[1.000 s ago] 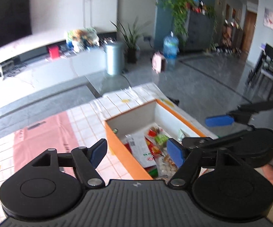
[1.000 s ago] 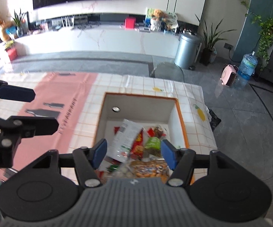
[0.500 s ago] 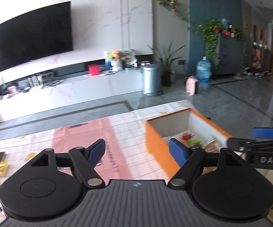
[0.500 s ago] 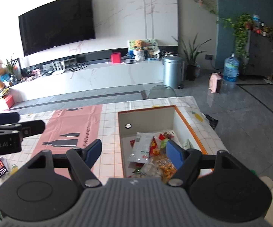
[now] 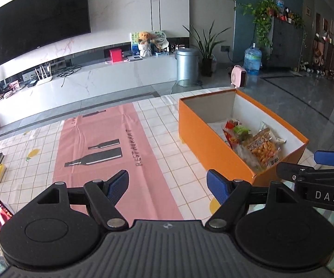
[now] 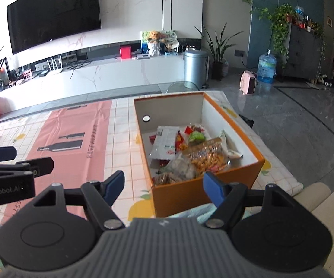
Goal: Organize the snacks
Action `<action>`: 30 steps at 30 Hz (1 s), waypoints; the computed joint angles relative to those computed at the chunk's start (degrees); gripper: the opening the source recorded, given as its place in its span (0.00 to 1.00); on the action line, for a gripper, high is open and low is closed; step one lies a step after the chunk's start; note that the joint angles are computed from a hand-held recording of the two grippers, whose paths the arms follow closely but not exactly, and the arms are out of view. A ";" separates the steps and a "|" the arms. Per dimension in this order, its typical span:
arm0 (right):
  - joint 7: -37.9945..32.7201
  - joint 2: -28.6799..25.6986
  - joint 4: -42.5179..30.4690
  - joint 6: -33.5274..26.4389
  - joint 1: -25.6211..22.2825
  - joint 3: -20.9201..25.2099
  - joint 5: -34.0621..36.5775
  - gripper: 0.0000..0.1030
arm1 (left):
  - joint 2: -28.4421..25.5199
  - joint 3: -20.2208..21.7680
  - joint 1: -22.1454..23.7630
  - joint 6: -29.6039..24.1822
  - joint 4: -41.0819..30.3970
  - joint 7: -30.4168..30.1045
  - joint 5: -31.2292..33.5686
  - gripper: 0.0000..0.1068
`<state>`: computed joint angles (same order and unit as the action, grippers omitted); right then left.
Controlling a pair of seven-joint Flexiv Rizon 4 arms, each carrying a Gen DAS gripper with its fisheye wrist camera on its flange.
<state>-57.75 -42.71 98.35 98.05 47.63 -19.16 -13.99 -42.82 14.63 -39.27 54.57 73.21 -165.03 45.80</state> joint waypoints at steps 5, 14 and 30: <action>0.52 -0.24 -0.36 -0.52 -0.27 0.22 0.02 0.71 | 0.33 -0.33 0.08 0.06 0.79 -0.27 -0.59 0.84; 0.29 -0.48 -1.27 -0.89 -1.53 1.53 -1.11 0.71 | 0.48 -0.48 0.29 -0.03 0.77 -0.50 -1.16 0.84; 1.01 -0.98 -1.54 -0.71 -0.87 0.59 -1.36 0.75 | 0.66 -1.19 0.90 0.40 0.85 1.24 -2.11 0.84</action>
